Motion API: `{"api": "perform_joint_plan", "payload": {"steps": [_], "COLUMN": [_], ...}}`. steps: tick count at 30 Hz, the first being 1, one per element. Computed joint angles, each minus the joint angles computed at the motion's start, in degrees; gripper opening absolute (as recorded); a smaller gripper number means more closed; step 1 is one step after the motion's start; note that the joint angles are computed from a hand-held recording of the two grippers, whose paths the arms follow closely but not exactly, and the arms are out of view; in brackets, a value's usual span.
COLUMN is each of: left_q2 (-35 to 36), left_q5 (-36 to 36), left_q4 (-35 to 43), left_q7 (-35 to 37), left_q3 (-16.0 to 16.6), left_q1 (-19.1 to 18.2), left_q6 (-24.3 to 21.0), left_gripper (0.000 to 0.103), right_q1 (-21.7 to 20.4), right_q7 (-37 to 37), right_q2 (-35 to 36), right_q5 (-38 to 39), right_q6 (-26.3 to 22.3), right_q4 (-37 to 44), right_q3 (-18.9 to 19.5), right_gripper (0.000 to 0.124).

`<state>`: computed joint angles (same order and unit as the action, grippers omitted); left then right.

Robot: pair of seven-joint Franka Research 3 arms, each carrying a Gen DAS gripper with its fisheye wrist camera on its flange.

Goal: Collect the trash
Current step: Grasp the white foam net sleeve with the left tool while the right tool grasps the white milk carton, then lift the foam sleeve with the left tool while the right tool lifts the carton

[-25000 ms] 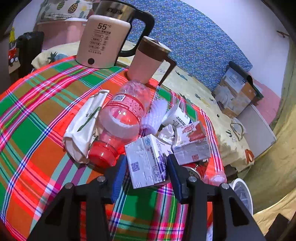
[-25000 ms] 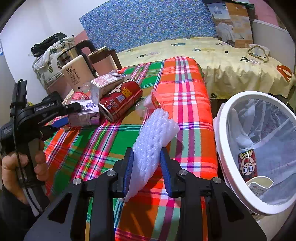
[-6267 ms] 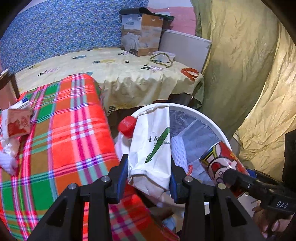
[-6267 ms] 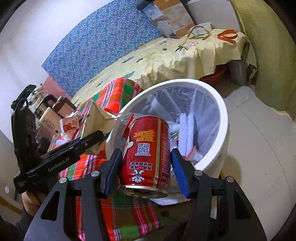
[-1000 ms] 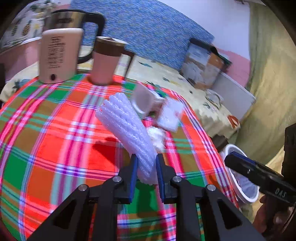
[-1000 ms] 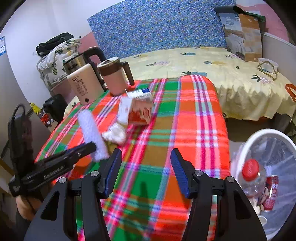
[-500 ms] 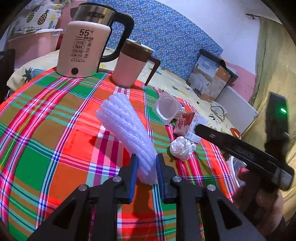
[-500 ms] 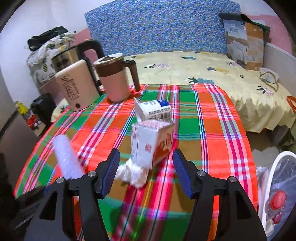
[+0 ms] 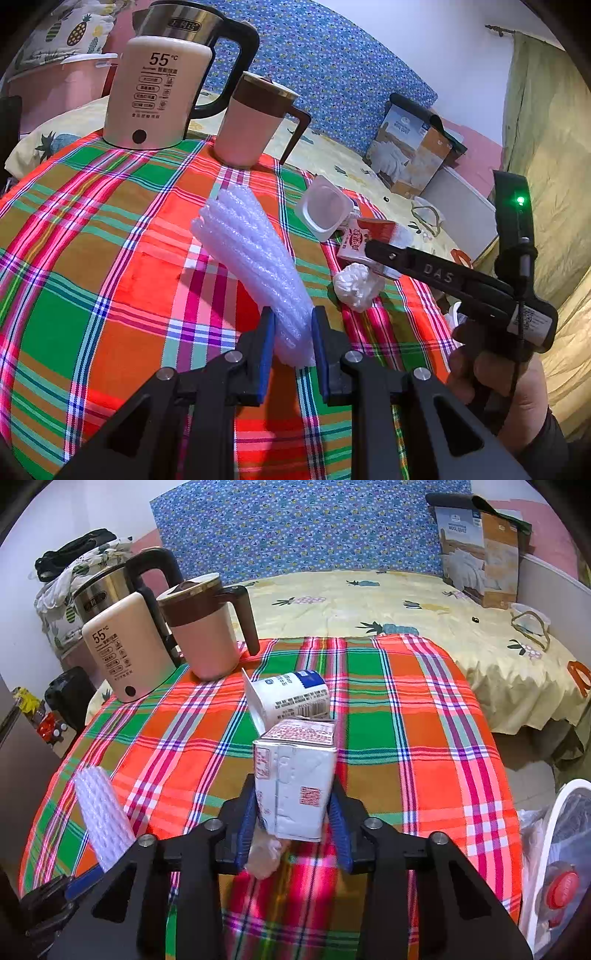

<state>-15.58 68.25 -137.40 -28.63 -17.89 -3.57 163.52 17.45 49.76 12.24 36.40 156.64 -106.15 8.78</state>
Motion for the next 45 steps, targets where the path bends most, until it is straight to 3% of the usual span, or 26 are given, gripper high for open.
{"api": "perform_joint_plan", "payload": {"steps": [7,19,31,45], "left_q2": [0.4,2.2,7.4,14.4], "left_q5": [-1.5,-6.4,-11.4,-12.7], "left_q4": [0.8,4.7,12.1,21.2], "left_q7": [2.1,6.5,14.1,20.2], "left_q3": [-0.3,-2.2,-3.1,-1.8], "left_q1": [-1.0,-5.7,-12.5,-18.6], "left_q6": [-1.3,-5.9,-12.6,-16.4], "left_gripper": [0.021,0.021,0.021,0.021], "right_q1": [-2.3,-2.8,-3.6,-5.3], "right_q7": [-7.9,-19.6,-24.8,-26.8], "right_q2": [-3.9,-12.9,-18.1,-20.1], "right_q5": [8.3,18.7,23.0,26.3], "right_q6": [-1.1,-7.4,-10.2,-10.6], "right_q4": [-3.2,-11.3,-16.6,-18.7], "right_q3": [0.5,-4.5,-8.1,-10.4], "right_gripper": [0.036,0.036,0.036,0.036]}}
